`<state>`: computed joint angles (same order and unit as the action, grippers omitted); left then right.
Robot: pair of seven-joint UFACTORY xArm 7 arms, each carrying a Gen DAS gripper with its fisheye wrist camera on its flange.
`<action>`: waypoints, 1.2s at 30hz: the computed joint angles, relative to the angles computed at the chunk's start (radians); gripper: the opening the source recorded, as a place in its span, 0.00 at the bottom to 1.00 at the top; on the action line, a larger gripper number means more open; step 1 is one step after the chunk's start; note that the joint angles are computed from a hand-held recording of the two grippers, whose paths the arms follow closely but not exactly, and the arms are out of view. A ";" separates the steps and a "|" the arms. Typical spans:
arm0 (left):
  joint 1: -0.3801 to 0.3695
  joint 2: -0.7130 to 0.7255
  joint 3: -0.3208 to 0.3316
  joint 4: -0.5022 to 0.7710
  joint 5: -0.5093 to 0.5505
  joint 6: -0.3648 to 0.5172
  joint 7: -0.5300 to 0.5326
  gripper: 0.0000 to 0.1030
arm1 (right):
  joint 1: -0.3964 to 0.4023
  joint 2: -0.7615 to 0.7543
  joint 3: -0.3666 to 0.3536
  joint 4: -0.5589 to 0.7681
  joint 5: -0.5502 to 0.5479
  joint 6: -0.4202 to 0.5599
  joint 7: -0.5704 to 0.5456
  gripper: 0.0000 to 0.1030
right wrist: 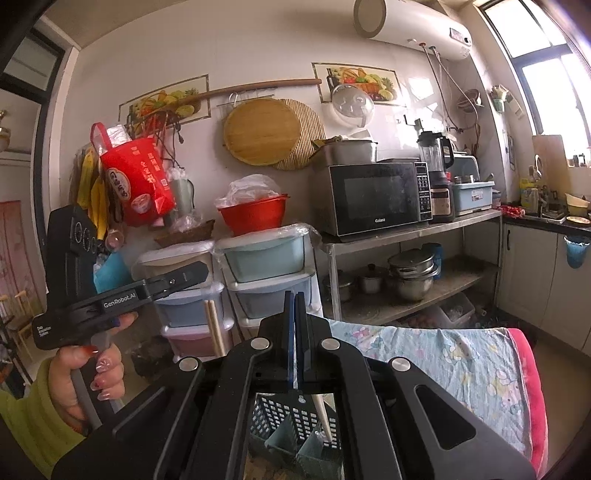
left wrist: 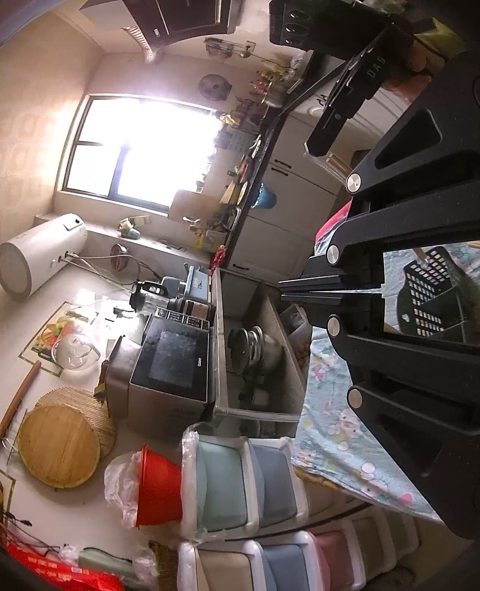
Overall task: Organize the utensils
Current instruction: 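Lift chopsticks into the caddy and open the left gripper while the right does likewise, then withdraw both open grippers from the caddy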
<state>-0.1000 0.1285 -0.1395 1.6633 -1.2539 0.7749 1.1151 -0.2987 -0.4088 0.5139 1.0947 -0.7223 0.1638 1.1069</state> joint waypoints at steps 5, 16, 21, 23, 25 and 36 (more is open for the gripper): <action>-0.005 0.040 -0.010 0.034 0.023 -0.021 -0.025 0.00 | 0.002 0.032 -0.004 0.014 -0.009 0.004 0.010 0.01; 0.007 0.093 -0.039 0.039 0.106 -0.029 -0.078 0.00 | 0.126 0.108 -0.102 0.032 -0.040 0.066 0.056 0.02; 0.010 0.102 -0.045 0.027 0.149 -0.040 -0.100 0.26 | 0.160 0.110 -0.137 0.007 -0.065 0.070 0.101 0.16; 0.009 0.095 -0.047 0.005 0.155 -0.059 -0.088 0.28 | 0.169 0.105 -0.148 -0.008 -0.071 0.068 0.115 0.17; 0.011 0.089 -0.048 -0.012 0.157 -0.062 -0.082 0.34 | 0.175 0.098 -0.155 -0.022 -0.073 0.068 0.126 0.23; 0.010 0.076 -0.043 -0.071 0.166 -0.099 -0.074 0.66 | 0.171 0.047 -0.156 -0.104 -0.046 0.066 0.138 0.33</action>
